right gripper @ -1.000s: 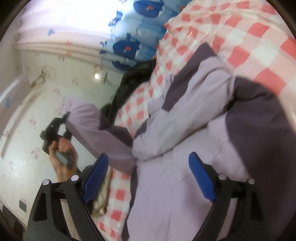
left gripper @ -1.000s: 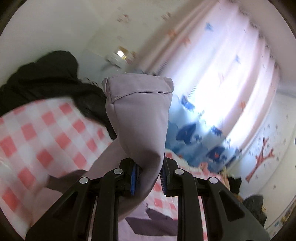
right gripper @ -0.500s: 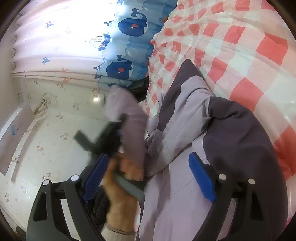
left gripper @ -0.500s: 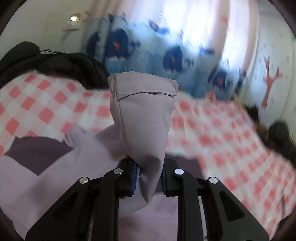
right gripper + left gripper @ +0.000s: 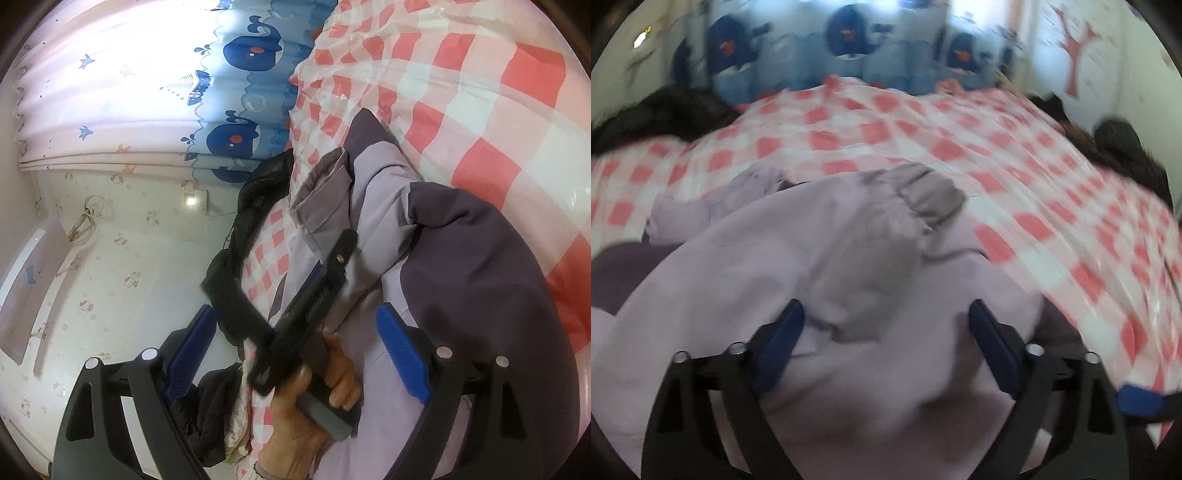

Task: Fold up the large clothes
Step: 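Lay the held sleeve across the jacket front with the left gripper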

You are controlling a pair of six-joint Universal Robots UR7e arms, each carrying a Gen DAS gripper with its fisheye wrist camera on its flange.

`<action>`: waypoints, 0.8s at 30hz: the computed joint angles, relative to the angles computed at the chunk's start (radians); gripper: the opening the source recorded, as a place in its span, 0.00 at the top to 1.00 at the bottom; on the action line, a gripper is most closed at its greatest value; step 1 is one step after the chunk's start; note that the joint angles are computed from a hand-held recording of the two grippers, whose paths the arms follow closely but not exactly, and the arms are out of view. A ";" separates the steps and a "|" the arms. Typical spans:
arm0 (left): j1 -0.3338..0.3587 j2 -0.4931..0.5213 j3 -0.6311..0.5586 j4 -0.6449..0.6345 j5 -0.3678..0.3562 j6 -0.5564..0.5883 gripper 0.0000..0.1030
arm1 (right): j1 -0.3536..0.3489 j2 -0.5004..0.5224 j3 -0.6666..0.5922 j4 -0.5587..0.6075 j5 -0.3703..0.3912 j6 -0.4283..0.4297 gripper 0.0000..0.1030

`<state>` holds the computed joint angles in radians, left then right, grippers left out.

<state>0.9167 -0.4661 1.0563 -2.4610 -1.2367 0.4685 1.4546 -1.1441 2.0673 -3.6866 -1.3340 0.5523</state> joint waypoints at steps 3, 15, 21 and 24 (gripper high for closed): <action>-0.006 -0.057 0.048 0.038 -0.010 -0.003 0.15 | -0.010 0.004 -0.002 -0.003 0.027 0.016 0.16; 0.106 -0.418 0.281 -0.046 0.092 -0.321 0.09 | 0.048 0.065 -0.214 0.227 -0.065 -0.125 0.14; 0.152 -0.422 0.201 -0.057 0.069 -0.364 0.09 | 0.078 0.160 -0.466 0.523 -0.298 -0.154 0.14; 0.165 -0.407 0.165 -0.045 0.099 -0.392 0.09 | 0.092 0.202 -0.546 0.569 -0.365 -0.206 0.22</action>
<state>1.0820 -0.8728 1.2214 -2.5059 -1.1378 0.0764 1.5471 -0.9418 1.5210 -3.1181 -1.6995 0.3462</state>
